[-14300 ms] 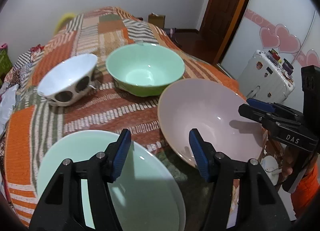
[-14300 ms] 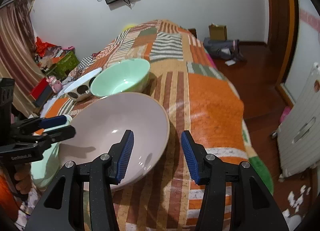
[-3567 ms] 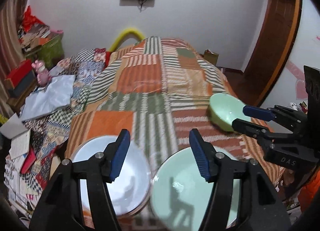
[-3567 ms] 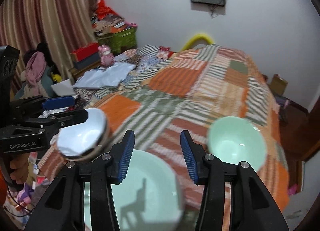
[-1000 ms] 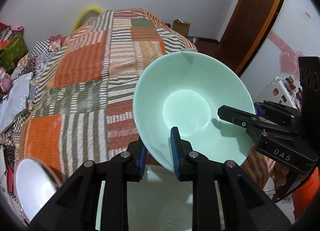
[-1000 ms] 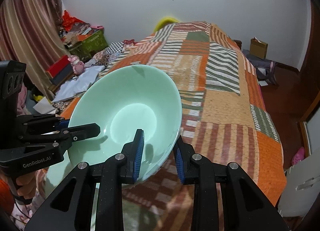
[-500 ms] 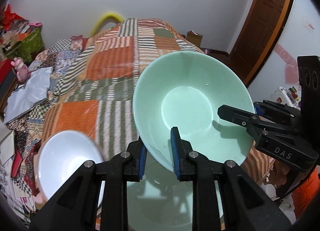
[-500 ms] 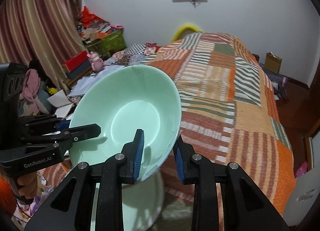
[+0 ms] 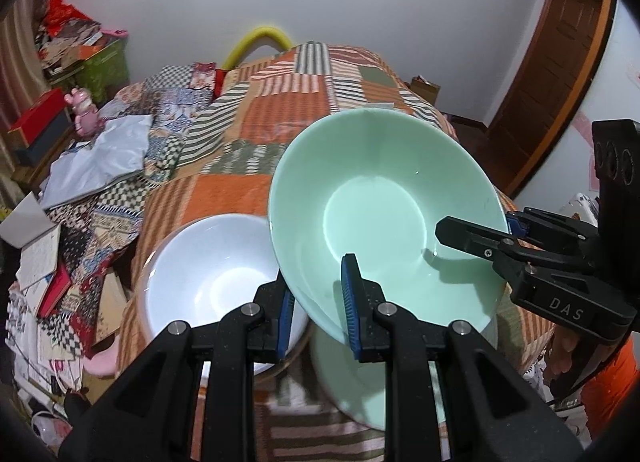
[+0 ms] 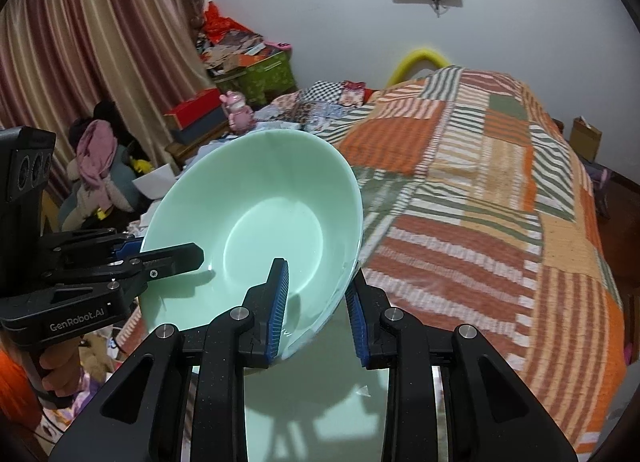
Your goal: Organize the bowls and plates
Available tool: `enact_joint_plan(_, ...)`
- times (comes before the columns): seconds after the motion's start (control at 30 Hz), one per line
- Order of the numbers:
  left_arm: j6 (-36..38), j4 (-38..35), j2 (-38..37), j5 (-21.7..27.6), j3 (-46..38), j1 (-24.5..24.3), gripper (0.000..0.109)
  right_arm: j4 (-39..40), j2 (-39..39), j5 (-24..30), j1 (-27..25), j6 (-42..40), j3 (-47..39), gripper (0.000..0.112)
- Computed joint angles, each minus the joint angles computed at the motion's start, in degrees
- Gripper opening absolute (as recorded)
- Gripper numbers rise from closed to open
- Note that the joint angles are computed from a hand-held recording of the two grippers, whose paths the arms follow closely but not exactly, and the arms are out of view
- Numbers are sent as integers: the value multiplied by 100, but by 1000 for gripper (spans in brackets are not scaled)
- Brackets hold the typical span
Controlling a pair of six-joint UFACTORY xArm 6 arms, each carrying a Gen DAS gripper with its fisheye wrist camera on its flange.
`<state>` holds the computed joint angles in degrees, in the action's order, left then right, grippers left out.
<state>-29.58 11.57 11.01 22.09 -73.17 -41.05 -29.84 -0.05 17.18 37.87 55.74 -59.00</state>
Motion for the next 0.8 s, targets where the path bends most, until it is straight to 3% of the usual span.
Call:
enact_joint_plan(0.5, -265, 118, -626, -209, 1029, 466, 22, 1114, 986, -128, 382, -904, -875, 26)
enact_joint_plan(0.8, 32, -277, -668, -391, 1361, 753, 22, 1772, 1551, 126, 556, -1521, -1511, 26)
